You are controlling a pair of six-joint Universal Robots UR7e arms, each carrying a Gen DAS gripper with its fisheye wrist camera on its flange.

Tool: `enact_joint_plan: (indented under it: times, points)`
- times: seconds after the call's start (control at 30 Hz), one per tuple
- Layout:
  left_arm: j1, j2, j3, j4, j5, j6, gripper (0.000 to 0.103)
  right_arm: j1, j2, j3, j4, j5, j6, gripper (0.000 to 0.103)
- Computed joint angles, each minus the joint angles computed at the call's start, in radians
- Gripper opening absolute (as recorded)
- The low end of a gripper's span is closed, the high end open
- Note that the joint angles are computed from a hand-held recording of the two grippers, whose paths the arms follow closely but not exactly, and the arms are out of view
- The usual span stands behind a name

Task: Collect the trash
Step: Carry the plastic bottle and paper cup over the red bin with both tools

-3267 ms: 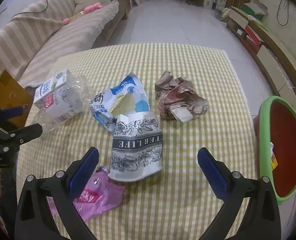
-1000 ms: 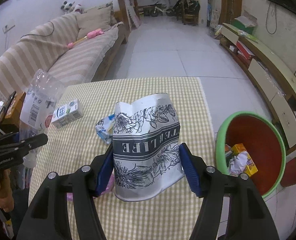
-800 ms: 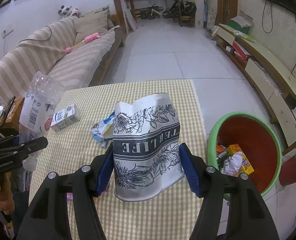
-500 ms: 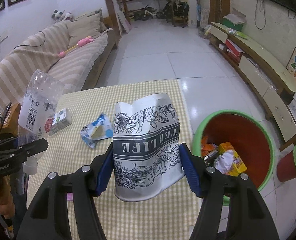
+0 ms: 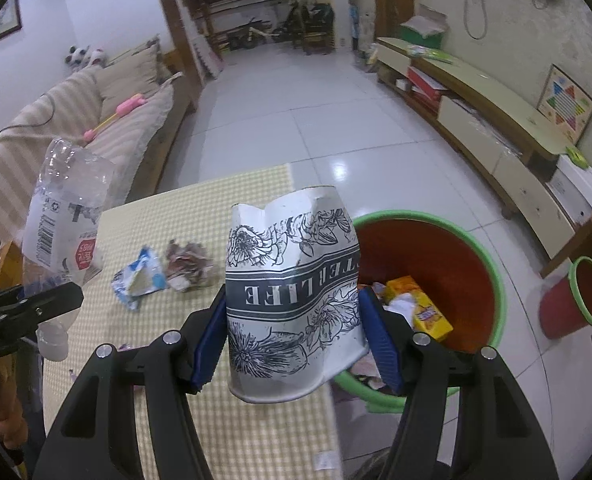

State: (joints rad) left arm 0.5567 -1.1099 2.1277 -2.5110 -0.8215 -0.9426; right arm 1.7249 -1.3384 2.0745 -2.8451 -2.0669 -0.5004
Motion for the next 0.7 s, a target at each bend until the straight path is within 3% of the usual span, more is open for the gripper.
enact_joint_plan:
  times: [0.33, 0.7]
  points:
    - [0.043, 0.133, -0.107, -0.11, -0.077, 0.126, 0.056, -0.076, -0.023, -0.053, 0.01, -0.004, -0.006, 0.061]
    - [0.084, 0.289, -0.279, -0.124, -0.169, 0.237, 0.056, -0.149, -0.034, -0.097, 0.024, 0.007, 0.0, 0.061]
